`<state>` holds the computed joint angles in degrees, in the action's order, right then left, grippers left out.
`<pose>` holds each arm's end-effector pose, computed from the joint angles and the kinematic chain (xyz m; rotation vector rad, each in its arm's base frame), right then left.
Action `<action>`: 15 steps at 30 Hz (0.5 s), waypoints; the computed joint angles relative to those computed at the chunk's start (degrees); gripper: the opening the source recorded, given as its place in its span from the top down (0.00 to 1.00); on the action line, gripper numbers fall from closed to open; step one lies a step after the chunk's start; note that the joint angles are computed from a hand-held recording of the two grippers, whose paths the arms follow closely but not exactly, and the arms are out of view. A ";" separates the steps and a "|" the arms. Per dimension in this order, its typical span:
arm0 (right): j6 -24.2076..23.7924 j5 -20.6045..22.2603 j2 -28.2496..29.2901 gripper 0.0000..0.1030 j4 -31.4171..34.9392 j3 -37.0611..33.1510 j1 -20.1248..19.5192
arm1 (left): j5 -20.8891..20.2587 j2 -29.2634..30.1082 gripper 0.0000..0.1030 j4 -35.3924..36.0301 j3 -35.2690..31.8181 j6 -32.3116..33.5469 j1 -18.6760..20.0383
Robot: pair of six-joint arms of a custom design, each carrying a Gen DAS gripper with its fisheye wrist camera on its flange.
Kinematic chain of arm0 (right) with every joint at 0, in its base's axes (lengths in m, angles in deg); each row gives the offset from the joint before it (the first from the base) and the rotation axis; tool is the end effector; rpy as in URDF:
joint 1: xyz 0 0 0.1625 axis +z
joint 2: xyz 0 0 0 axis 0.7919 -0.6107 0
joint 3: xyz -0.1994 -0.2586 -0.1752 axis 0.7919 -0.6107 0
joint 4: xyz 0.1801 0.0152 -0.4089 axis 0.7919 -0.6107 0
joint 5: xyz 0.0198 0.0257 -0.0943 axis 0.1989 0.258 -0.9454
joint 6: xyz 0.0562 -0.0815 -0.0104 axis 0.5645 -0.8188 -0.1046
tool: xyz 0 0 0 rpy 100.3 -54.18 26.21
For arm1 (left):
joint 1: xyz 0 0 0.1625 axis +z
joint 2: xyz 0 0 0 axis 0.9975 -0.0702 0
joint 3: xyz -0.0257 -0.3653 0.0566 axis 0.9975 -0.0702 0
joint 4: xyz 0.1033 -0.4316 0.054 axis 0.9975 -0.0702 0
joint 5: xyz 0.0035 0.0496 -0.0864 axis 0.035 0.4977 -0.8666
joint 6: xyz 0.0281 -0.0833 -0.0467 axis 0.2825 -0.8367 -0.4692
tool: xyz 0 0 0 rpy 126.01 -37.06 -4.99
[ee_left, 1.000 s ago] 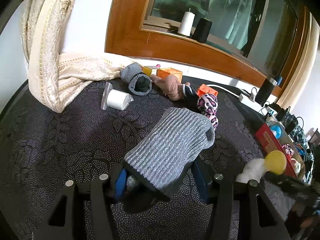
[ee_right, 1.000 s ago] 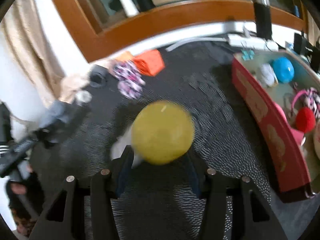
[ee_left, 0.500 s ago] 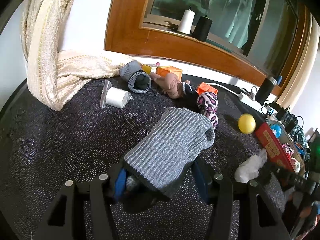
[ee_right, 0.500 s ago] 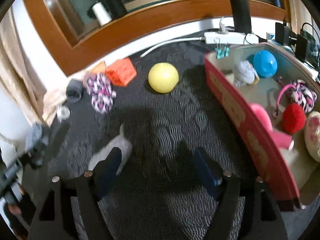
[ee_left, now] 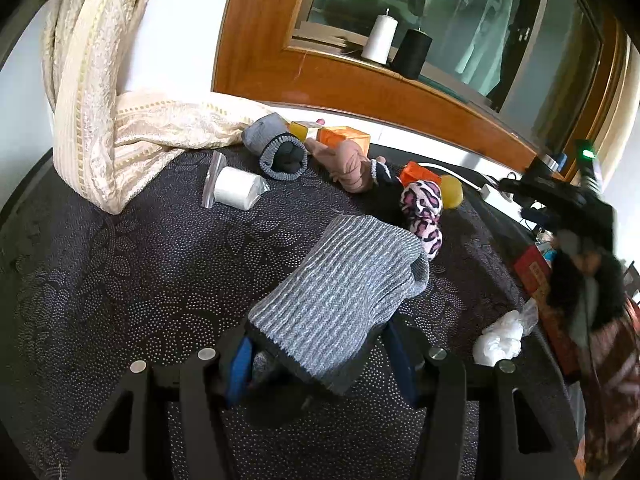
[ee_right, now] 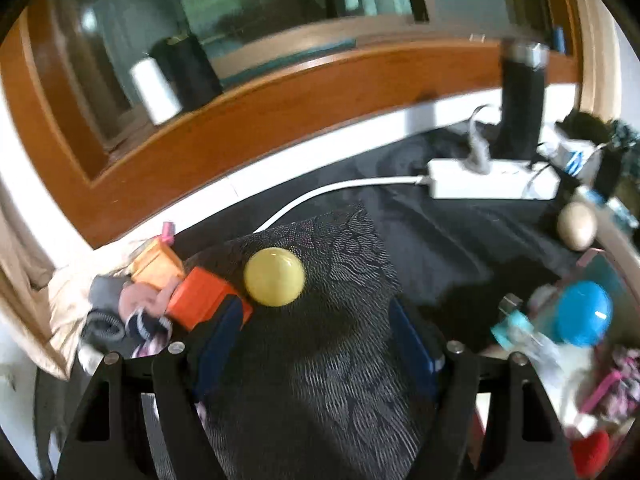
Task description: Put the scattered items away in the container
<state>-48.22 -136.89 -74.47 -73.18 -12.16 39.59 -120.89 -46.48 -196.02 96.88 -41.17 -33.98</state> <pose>0.1131 -0.7848 0.3062 0.0008 -2.3973 1.0757 -0.2430 -0.6297 0.1490 0.4325 2.5176 -0.8953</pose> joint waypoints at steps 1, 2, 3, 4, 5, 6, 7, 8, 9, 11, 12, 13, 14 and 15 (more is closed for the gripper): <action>1.28 0.60 1.16 0.24 2.23 -2.23 -0.37 | -0.15 0.02 0.44 0.45 -0.20 -0.39 0.21; 2.55 1.11 2.38 0.24 4.40 -4.56 -0.69 | -0.41 0.05 0.44 0.95 -0.40 -0.77 0.41; 3.56 1.55 3.90 0.24 6.28 -7.23 -0.89 | -0.69 0.08 0.44 1.44 -0.58 -1.14 0.61; 4.46 1.97 5.59 0.24 8.11 -10.15 -1.03 | -0.97 0.11 0.44 1.92 -0.77 -1.51 0.80; 4.99 2.14 6.64 0.24 9.04 -11.80 -1.02 | -1.23 0.20 0.44 2.49 -1.01 -1.87 1.01; 5.17 2.23 8.24 0.24 10.25 -14.30 -0.91 | -1.36 0.35 0.44 3.00 -1.25 -2.15 1.16; 4.82 2.34 9.97 0.24 11.35 -16.93 -0.76 | -1.46 0.50 0.44 3.49 -1.47 -2.40 1.29; 4.29 2.44 11.66 0.24 12.35 -19.46 -0.60 | -1.53 0.68 0.44 4.00 -1.73 -2.68 1.44; 3.17 2.41 13.96 0.24 13.37 -22.77 -0.28 | -1.64 0.82 0.44 4.48 -1.95 -2.92 1.59; 1.07 2.75 17.91 0.24 15.72 -28.40 0.27 | -1.88 1.07 0.44 5.41 -2.37 -3.40 1.91; 0.08 2.95 19.93 0.24 17.07 -31.37 0.52 | -1.92 1.19 0.44 5.80 -2.56 -3.66 2.05; -0.83 3.25 22.25 0.24 18.84 -34.70 0.76 | -1.93 1.30 0.44 6.18 -2.76 -3.93 2.18; -1.65 3.43 24.56 0.24 20.77 -37.97 0.97 | -1.92 1.37 0.44 6.44 -2.88 -4.14 2.27; -2.27 3.39 26.99 0.24 23.29 -41.68 1.13 | -1.90 1.43 0.44 6.68 -2.98 -4.34 2.35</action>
